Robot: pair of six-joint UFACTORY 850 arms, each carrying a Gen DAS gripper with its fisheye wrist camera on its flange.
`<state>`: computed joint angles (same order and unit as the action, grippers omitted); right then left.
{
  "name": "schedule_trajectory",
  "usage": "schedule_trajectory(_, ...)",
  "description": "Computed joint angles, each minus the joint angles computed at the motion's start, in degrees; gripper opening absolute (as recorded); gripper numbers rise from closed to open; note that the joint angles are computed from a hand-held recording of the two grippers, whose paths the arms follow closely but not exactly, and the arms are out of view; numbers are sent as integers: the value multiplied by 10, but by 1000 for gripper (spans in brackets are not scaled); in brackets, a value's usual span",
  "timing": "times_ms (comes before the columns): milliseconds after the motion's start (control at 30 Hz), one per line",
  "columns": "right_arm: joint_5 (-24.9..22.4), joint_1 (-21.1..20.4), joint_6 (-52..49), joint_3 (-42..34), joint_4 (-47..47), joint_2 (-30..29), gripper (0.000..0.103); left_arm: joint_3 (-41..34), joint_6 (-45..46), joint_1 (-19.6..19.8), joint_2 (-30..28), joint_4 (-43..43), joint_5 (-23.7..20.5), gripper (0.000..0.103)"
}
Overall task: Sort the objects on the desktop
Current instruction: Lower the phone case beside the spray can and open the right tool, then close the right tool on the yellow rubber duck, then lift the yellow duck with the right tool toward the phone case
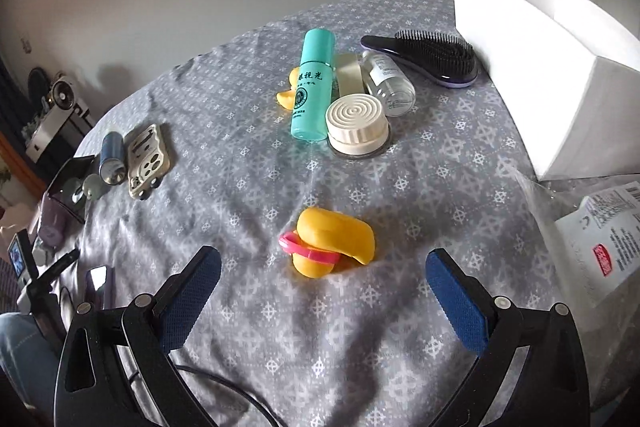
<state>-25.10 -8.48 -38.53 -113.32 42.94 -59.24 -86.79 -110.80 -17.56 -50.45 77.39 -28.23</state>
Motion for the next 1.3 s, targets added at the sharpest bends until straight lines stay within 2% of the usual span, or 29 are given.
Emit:
schedule_trajectory(167,-45,15,100,-107,-112,-67,101,0,0,0,0,0,0,103)
schedule_trajectory(300,-82,24,205,-193,-234,-121,78,1,0,0,1,0,0,103)
schedule_trajectory(367,-71,27,220,-190,-259,-120,71,0,0,0,0,0,0,103)
schedule_trajectory(467,-57,25,233,-177,-274,-113,54,1,0,0,0,0,0,103)
schedule_trajectory(533,-54,21,215,-169,-246,-108,53,0,0,0,0,0,0,103)
schedule_trajectory(667,-47,24,215,-156,-250,-98,53,0,0,0,0,0,0,103)
schedule_trajectory(800,-30,31,164,-132,-210,-79,53,0,0,0,0,0,0,103)
schedule_trajectory(967,-36,46,109,-139,-160,-75,53,0,0,0,0,0,0,103)
schedule_trajectory(1100,-57,61,81,-176,-135,-91,53,0,0,0,0,0,0,103)
schedule_trajectory(1300,-113,85,92,-292,-156,-152,53,0,0,0,0,-1,0,103)
